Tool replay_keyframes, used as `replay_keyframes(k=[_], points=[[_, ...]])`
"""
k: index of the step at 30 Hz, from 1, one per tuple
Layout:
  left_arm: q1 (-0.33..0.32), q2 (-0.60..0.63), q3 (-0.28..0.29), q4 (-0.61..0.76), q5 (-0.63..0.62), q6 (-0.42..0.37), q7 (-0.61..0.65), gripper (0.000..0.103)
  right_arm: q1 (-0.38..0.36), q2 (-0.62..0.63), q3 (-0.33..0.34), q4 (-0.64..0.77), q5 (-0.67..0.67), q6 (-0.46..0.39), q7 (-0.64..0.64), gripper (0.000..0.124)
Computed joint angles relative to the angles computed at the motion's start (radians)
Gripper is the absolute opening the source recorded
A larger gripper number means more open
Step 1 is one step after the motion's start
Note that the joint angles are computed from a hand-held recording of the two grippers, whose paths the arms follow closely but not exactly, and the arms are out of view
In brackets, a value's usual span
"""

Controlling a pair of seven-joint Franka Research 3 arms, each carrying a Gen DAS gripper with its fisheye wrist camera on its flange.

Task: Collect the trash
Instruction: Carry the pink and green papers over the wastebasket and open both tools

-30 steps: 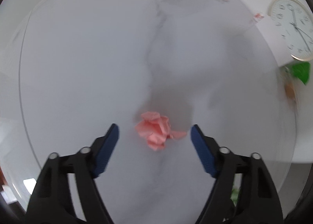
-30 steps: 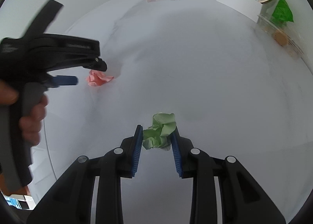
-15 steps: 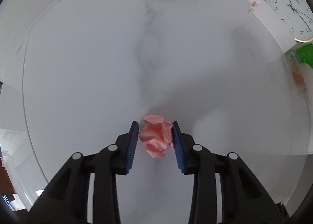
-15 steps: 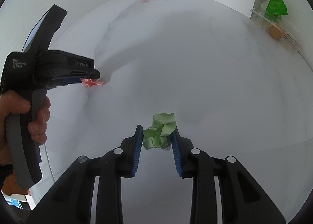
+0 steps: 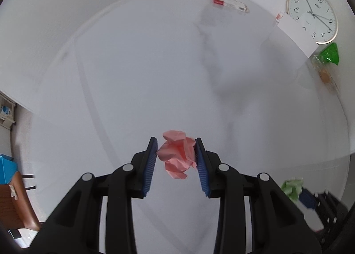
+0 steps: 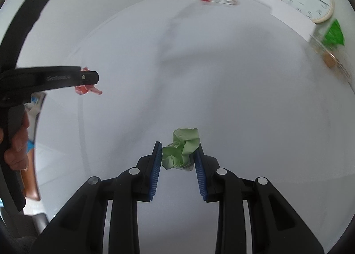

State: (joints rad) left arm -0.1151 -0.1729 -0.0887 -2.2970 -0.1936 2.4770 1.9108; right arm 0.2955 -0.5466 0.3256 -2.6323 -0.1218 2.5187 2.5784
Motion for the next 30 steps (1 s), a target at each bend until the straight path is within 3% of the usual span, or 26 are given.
replay_keyframes(k=[9,18,25,30], points=[[0.151,-0.239,0.215,-0.151,0.012,-0.102,0.283,0.034,0.130,0.307,0.096,0.307,-0.062,0.029,0.051,0.030],[0.346,-0.202,0.375,-0.096,-0.002,-0.174,0.543,0.034,0.303,0.667,0.098,0.712,-0.238,-0.074,0.147,0.030],[0.468,-0.042,0.428,0.039,-0.072,-0.233,0.737,0.035,0.474,0.911,0.022,1.022,-0.279,-0.193,0.210,0.030],[0.542,0.055,0.404,0.089,-0.088,-0.257,0.802,0.035,0.578,1.007,-0.050,1.192,-0.274,-0.290,0.241,0.030]])
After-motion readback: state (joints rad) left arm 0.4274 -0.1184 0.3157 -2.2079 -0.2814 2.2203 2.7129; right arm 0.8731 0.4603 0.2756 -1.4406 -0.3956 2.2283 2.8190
